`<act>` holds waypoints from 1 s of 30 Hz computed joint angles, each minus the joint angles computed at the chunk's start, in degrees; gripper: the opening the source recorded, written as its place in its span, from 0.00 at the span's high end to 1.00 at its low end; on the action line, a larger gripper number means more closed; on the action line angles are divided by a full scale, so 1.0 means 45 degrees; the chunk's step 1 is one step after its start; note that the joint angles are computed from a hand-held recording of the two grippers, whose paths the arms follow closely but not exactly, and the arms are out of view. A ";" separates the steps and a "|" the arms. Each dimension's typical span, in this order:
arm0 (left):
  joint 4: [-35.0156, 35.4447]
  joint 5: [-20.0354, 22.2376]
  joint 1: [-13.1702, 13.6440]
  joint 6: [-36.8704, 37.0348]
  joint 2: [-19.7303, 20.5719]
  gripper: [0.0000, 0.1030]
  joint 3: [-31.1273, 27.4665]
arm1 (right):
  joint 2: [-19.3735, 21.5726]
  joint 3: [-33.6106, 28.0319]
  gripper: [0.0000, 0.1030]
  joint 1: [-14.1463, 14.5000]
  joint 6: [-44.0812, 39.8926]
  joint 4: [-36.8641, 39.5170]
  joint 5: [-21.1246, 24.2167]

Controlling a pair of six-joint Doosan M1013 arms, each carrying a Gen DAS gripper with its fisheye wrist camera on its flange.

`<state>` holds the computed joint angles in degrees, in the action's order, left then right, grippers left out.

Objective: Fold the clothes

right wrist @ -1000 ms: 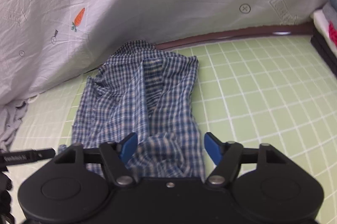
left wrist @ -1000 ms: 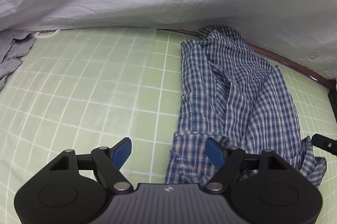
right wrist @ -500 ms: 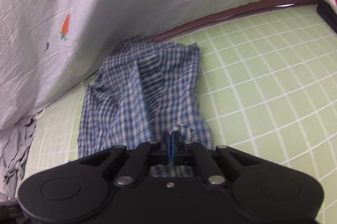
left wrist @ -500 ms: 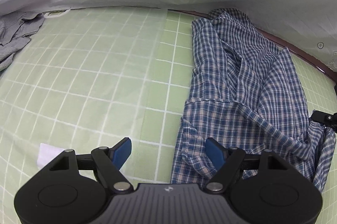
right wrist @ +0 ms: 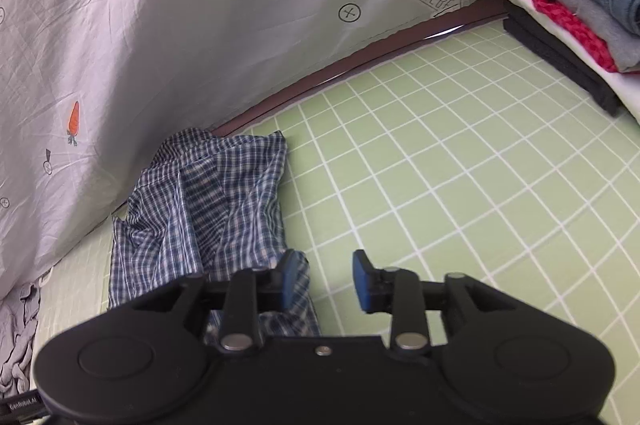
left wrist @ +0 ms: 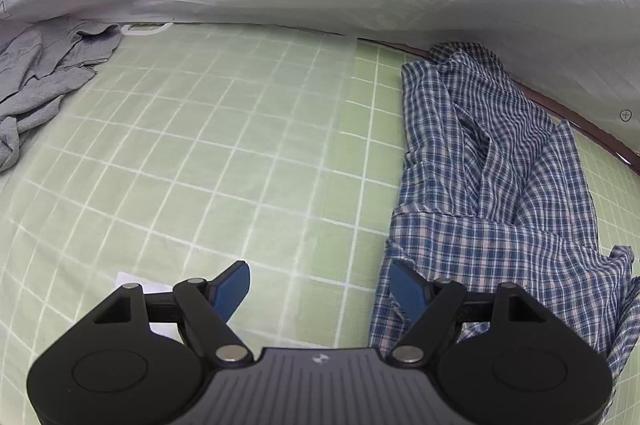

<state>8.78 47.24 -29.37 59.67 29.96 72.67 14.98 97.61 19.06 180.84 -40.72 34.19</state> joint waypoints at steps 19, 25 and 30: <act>-0.1256 -0.0132 -0.0381 0.1857 -0.0953 0.24 0.1709 | -0.0470 0.0667 0.53 0.1804 -0.2323 0.2157 0.0495; -0.1249 -0.0450 -0.0371 0.2083 -0.1156 0.24 0.1898 | 0.0104 -0.0276 0.33 0.1909 -0.3584 0.1233 0.0274; -0.1010 -0.0645 -0.0290 0.1650 -0.1249 0.24 0.1947 | 0.0482 -0.0889 0.32 0.1521 -0.2606 0.0141 -0.0890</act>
